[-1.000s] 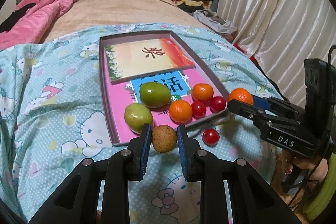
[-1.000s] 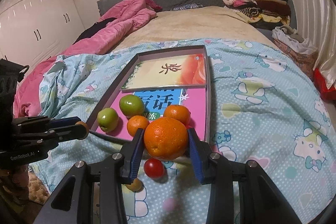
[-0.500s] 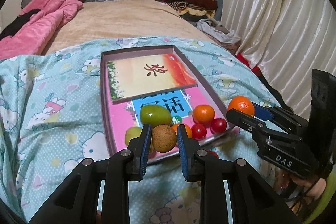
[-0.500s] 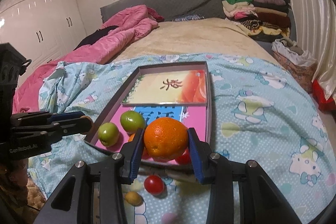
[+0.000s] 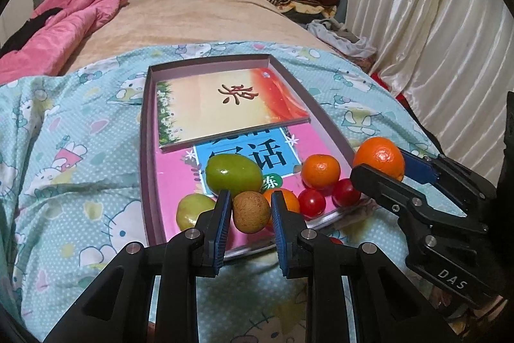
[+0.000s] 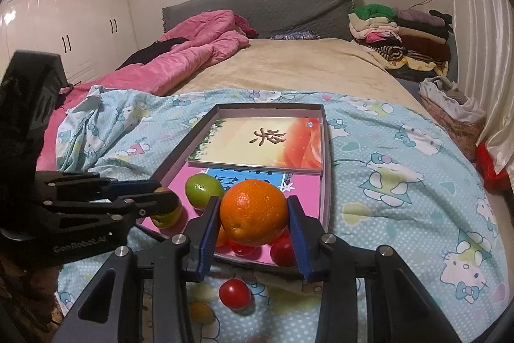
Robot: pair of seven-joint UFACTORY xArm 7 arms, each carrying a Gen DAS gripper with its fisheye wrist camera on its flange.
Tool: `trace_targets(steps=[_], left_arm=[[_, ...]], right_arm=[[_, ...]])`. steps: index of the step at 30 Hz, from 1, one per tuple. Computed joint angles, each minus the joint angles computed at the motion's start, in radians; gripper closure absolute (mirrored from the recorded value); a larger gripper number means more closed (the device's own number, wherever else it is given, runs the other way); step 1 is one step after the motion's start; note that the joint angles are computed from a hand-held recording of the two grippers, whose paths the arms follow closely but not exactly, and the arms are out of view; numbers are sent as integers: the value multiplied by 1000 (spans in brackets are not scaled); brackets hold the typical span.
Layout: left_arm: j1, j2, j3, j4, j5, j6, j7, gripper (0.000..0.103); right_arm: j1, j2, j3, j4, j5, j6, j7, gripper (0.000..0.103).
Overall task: Organize fruits
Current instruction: 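Lower the kiwi into the tray with the left tool while the right lowers the orange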
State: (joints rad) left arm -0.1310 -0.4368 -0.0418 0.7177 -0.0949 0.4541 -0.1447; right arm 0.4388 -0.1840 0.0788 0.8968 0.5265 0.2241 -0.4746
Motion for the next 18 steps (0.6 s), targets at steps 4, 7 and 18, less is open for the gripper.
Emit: trace_targets(steps=[4,7,18], left_arm=[[-2,10,2,0,-3,-6,2,77],[0,23,-2,2,2,-7,0,77],[5,46,-5,0,14,-11,-8,77]], right_arm=[[5,4,-1,-2,6,-10,-14,62],[2,11,4,1,-3,-9,-10,62],[-22,35,27,8,-65,5,36,62]])
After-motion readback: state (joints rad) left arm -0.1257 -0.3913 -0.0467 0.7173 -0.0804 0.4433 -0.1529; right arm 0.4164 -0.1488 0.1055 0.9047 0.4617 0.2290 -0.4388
